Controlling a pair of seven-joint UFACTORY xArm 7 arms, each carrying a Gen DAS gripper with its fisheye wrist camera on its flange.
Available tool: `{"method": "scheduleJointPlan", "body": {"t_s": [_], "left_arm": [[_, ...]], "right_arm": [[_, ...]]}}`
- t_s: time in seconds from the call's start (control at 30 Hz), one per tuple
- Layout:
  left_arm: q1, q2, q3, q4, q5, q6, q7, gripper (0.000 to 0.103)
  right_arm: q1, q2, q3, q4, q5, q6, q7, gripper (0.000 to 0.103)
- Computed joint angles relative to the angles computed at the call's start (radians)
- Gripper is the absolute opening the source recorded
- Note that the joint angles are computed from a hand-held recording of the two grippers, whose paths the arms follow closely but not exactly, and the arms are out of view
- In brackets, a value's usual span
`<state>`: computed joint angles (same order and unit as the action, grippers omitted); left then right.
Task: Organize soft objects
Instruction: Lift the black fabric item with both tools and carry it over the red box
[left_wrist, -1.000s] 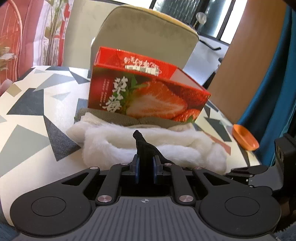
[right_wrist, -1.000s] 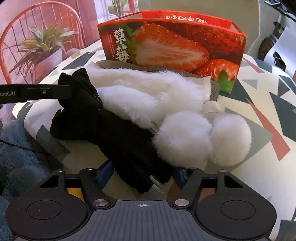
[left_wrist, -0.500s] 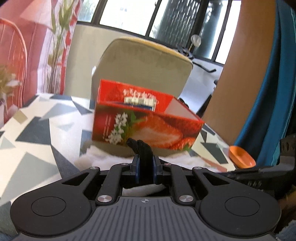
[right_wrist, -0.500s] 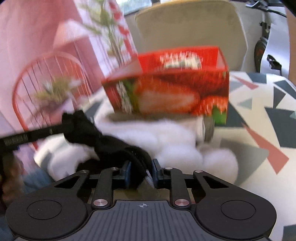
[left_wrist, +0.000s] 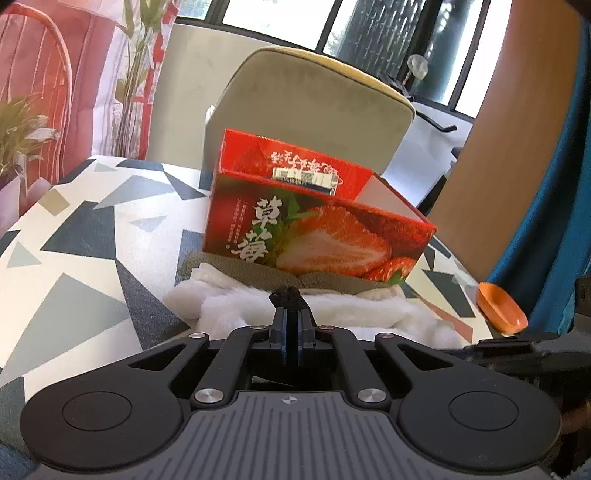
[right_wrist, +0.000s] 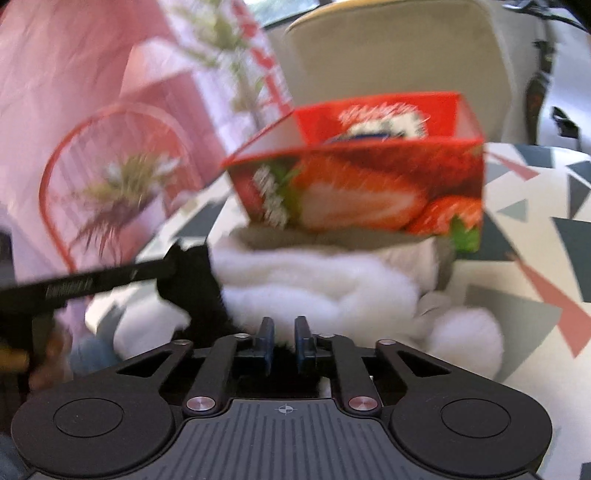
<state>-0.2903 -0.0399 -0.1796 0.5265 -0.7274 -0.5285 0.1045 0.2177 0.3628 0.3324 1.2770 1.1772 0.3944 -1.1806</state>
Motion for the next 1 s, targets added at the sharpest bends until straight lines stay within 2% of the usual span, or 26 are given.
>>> {"method": "scheduleJointPlan", "body": {"t_s": [0.17,0.33,0.47,0.57,0.67,0.8,0.93,1.0], "left_arm": [[0.003,-0.005,-0.005,-0.002,-0.021,0.012,0.018,0.006],[-0.002,0.001,-0.008,0.007,-0.072,0.015,0.049,0.006],[-0.008,0.004,-0.009,0.012,-0.103,0.016,0.077,0.006],[-0.011,0.005,-0.01,0.015,-0.127,0.018,0.092,0.006],[-0.013,0.005,-0.007,0.015,-0.142,0.022,0.097,0.006],[-0.012,0.004,-0.005,0.014,-0.143,0.033,0.094,0.006],[-0.015,0.008,-0.01,0.021,-0.168,0.039,0.127,0.006],[-0.017,0.008,-0.01,0.024,-0.182,0.04,0.14,0.006]], "right_arm": [[0.04,0.0,-0.012,-0.033,-0.14,-0.011,0.065,0.03],[0.045,0.003,-0.012,-0.057,-0.251,-0.013,0.163,0.046],[0.066,0.024,-0.024,-0.051,-0.387,-0.013,0.256,0.051],[0.079,0.037,-0.03,-0.054,-0.488,-0.034,0.326,0.051],[0.072,0.042,-0.02,-0.062,-0.553,-0.066,0.376,0.047],[0.045,0.05,0.002,-0.064,-0.589,-0.095,0.42,0.024],[-0.021,0.057,0.06,-0.064,-0.537,-0.11,0.414,0.013],[-0.055,0.054,0.097,-0.068,-0.488,-0.13,0.377,0.012]]}}
